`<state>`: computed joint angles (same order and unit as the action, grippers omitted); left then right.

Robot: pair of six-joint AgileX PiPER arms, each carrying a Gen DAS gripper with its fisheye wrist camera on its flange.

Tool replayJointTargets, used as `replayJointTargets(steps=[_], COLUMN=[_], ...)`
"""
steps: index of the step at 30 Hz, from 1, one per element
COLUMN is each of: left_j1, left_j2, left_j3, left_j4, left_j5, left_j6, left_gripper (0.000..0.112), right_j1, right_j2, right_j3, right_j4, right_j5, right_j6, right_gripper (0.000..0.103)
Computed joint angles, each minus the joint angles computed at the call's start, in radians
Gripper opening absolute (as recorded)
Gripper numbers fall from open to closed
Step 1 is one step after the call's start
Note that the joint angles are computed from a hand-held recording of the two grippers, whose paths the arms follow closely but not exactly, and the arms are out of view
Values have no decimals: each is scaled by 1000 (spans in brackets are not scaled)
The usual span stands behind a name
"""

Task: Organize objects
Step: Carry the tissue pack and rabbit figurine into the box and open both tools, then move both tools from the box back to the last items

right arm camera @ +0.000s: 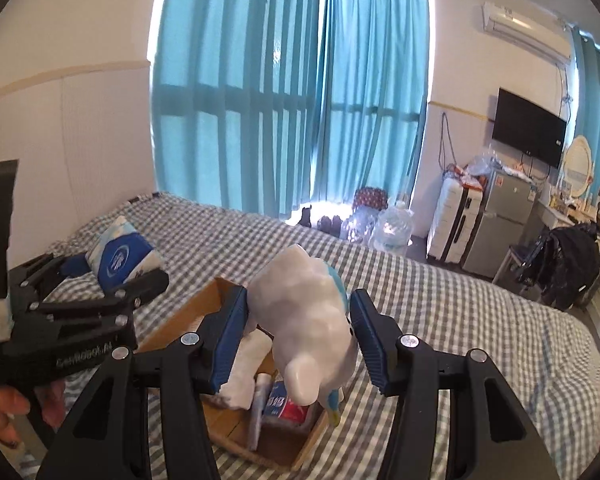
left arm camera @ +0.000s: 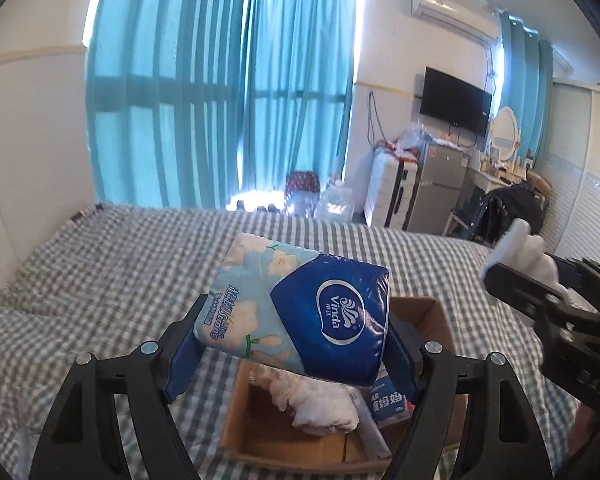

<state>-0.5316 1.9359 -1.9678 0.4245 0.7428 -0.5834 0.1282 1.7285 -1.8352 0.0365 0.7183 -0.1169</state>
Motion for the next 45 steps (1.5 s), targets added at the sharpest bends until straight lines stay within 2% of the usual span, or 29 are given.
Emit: replayJointTargets(steps=[6,9,11,14,17,20,22,24,25,26,28,35,41,45], left_j1=[14,15,10,-16,-14,-10,-9,-8,-17,-21,-42,-116,-179,-242], left_j2=[161,197,222,236,254,242,218,182,143,120,38,-257,-459,-562], left_j3=[-99,-96,-107,-111,-156,-142,-121,-95,-54,-37,40,275,473,623], left_j4=[-1,-25,-23,67,26,-3,-38,-71,-44,-24,41,187,308,405], left_j5=[-2,-25,-29,-9,36,24,30,35,32,33,25,70,138,219], left_j6=[26,58,77,43,75,83,100,119,89,71,-1,-169,-317,-517], left_gripper=[79,79,79,79,79,82,83,88,94,99,103,103,103,103], right_j1=[-19,-16,-15,-20,-40,-62,-66,-63,-62,-59,-51,-8,53,91], right_j2=[217,312,342,373,377,325,277,215,185,162,84,-220,-444,-572], right_j3=[-172,-249,-258,-255,-252,-180,-129,-77,-61,-57,-20,180,352,504], right_j4=[2,-3,3,16,63,144,159,137,120,98,51,-103,-190,-201], right_j5=[18,46,45,36,33,-11,-37,-51,-45,-33,-18,34,67,55], right_j6=[47,51,48,45,29,-5,-8,21,38,60,97,187,229,216], right_gripper=[53,53,53,53,52,56,72,76,77,78,80,85,85,85])
